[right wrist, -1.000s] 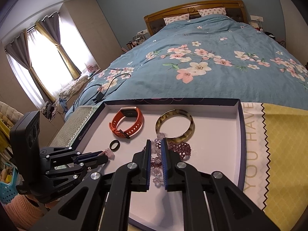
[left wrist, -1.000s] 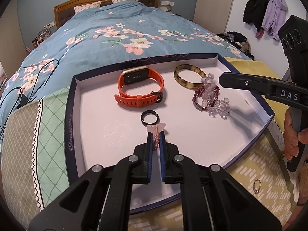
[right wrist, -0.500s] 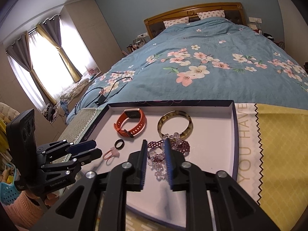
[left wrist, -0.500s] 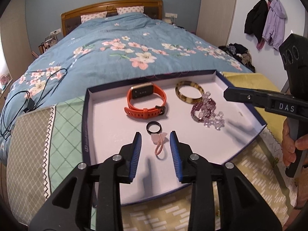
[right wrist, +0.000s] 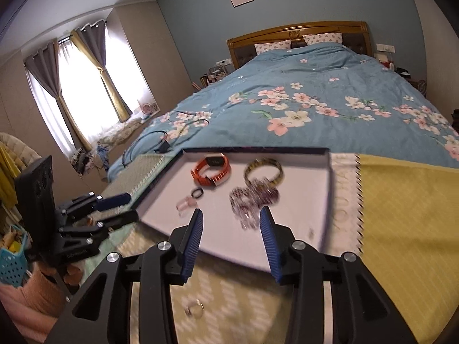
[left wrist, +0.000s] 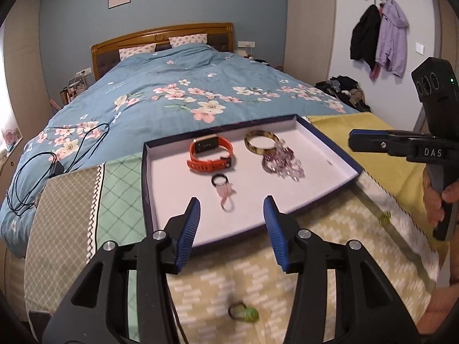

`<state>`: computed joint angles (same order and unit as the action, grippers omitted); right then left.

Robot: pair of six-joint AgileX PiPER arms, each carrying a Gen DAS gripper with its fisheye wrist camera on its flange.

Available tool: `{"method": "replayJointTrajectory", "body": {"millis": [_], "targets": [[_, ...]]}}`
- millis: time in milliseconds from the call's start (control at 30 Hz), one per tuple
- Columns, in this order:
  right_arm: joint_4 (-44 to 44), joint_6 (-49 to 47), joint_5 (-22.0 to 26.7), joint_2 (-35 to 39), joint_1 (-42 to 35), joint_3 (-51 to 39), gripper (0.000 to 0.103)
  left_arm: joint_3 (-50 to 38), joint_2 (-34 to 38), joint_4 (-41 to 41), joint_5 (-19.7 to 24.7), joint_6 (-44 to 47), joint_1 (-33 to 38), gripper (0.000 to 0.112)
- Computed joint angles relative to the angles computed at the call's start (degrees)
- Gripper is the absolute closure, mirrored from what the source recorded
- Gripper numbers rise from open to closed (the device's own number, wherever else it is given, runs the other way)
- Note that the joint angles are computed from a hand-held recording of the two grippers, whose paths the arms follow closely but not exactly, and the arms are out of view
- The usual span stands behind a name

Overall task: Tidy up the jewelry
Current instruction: 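Withdraw both tools from the tray toward the green-stone rings on the throw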

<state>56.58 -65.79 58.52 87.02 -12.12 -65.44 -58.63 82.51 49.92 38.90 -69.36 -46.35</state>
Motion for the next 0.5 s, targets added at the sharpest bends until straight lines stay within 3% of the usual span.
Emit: {"method": "replayJointTrajectory", "body": {"millis": [267, 500], "targets": [[-4.37, -4.38, -0.15, -4.3, -7.68, 9.58, 0.064, 5.69, -2.84, 0.14, -0.8, -3.97, -5.55, 0.065], [-7.32, -7.26, -0.96, -6.94, -10.97, 15.41, 0.065, 5.27, 0.04, -0.14, -0.82, -3.98, -10.0, 0.065]]}}
